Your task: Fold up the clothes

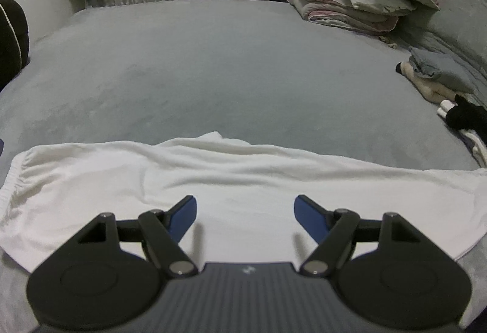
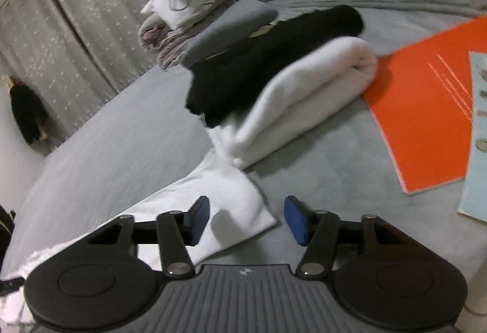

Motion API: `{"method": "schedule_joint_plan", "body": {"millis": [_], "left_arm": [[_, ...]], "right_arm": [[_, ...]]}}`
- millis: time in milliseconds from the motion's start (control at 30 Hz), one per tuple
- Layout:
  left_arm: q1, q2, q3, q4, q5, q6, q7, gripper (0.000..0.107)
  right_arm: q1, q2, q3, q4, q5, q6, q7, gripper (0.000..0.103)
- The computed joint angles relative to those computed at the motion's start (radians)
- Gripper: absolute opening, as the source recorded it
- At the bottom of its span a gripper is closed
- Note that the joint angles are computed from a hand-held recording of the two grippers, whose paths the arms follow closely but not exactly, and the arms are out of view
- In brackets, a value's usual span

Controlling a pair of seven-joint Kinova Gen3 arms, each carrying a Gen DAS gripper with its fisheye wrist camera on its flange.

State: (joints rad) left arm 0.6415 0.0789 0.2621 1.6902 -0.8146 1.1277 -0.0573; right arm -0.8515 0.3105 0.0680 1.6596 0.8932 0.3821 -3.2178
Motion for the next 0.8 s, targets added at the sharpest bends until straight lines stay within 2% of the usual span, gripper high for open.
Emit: {"method": "schedule_joint_plan", "body": {"millis": [33, 100, 167, 267, 433, 567, 633, 700, 800], "left_arm": [[0.0, -0.003, -0.001, 0.002, -0.002, -0.001, 0.003, 0.074], [-0.003, -0.009, -0.001, 0.01, -0.006, -0.001, 0.011, 0.074], [-0.011, -0.018, -0.003, 0.02, -0.004, 0.001, 0.02, 0.074], [-0.038, -0.057, -0.005, 0.053, 0.012, -0.017, 0.041, 0.074], [-0.114, -0.13, 0.005, 0.103, 0.033, -0.006, 0.11, 0.074], [-0.197, -0.221, -0.015, 0.176, 0.108, -0.118, 0.139, 0.074], [-0.232, -0.263, -0.031, 0.211, 0.148, -0.179, 0.142, 0.074], [-0.259, -0.289, -0.03, 0.236, 0.169, -0.222, 0.139, 0.074], [-0.303, -0.317, -0.008, 0.264, 0.171, -0.25, 0.152, 0.074]], "right_arm": [[0.027, 0.004, -0.026, 0.002, 0.003, -0.031, 0.002, 0.013], [0.072, 0.016, -0.081, 0.003, 0.055, -0.068, -0.04, 0.009], [0.046, 0.022, -0.066, 0.003, 0.136, -0.055, -0.119, 0.009], [-0.054, 0.01, 0.062, 0.02, 0.215, -0.09, -0.241, 0.009], [-0.282, 0.025, 0.259, 0.003, 0.418, -0.034, -0.379, 0.009], [-0.399, 0.063, 0.332, -0.043, 0.581, -0.002, -0.468, 0.009], [-0.406, 0.089, 0.299, -0.095, 0.662, -0.002, -0.459, 0.009], [-0.373, 0.125, 0.208, -0.164, 0.724, -0.002, -0.395, 0.009], [-0.382, 0.214, 0.168, -0.292, 0.715, -0.053, -0.273, 0.009]]}}
